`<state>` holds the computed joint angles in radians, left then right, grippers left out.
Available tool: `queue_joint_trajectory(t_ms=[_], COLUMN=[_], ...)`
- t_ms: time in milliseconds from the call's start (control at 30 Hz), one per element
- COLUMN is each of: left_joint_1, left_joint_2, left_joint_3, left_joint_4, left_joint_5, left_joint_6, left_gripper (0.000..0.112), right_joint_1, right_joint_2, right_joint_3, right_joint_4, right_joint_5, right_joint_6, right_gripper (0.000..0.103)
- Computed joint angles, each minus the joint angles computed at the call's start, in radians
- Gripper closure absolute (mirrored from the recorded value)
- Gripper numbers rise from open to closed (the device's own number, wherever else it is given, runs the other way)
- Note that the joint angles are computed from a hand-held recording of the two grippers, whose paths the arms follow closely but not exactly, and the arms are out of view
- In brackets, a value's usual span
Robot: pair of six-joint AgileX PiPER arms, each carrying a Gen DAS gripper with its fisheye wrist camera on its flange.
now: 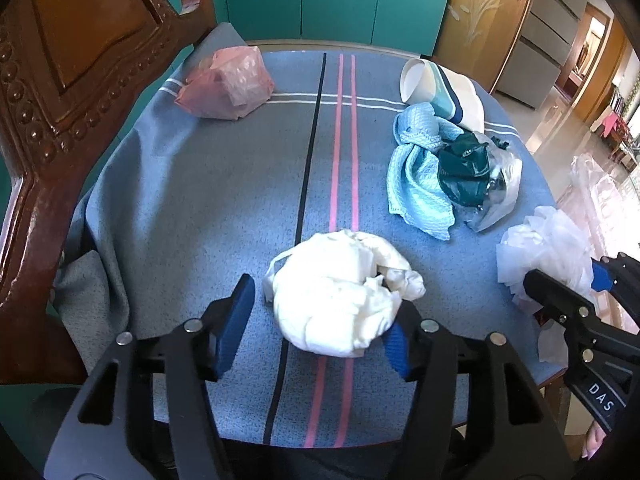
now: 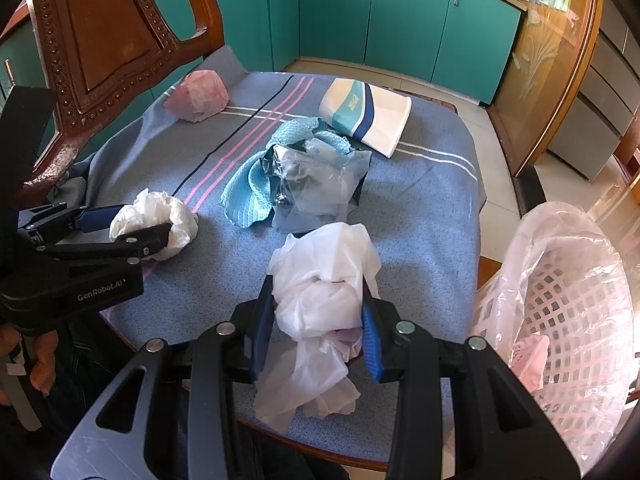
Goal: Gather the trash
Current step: 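Lift the white bundle with the left tool while the right holds the white bag, then carry the white bundle and white bag over the basket and open both tools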
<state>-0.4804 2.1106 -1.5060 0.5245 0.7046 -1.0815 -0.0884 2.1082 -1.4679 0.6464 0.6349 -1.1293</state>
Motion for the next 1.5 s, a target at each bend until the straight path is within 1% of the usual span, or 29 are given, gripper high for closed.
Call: queue_joint_trajectory(t_ms=[100, 133, 233, 433, 633, 767, 967, 1500], left_joint_1=[0.013, 0.010, 0.002, -0.024, -0.055, -0.072, -0.092, -0.143], left_joint_2=[-0.009, -0.009, -0.020, -0.069, -0.107, -0.136, -0.160, -0.234], left_joint_3=[0.013, 0.012, 0.023, 0.067, 0.088, 0.104, 0.108, 0.163], left_joint_4=[-0.034, -0.024, 0.003, 0.124, 0.221, 0.259, 0.286, 0.358], left_joint_5=[-0.034, -0.029, -0.033, -0.027, 0.018, 0.039, 0.067, 0.100], left_joint_6=[0.025, 0.015, -0.019, -0.153, -0.251, -0.284, -0.305, -0.386], left_gripper=[0.068, 0.070, 0.074, 0.074, 0.074, 0.074, 0.074, 0.074], right_joint_1=[0.000, 0.000, -0.001, -0.018, -0.035, -0.048, -0.063, -0.115], right_joint_2=[0.000, 0.000, -0.003, -0.011, -0.025, -0.046, -0.079, -0.191], right_joint_3=[0.000, -0.001, 0.004, 0.013, 0.018, 0.029, 0.047, 0.136], right_joint_4=[-0.001, -0.001, 0.005, 0.026, 0.056, 0.081, 0.124, 0.277], right_joint_5=[0.001, 0.000, -0.002, -0.002, 0.004, 0.008, 0.012, 0.037], right_joint_6=[0.001, 0.002, -0.001, -0.019, -0.040, -0.065, -0.109, -0.263], right_gripper=[0.065, 0.065, 0.065, 0.065, 0.065, 0.065, 0.065, 0.065])
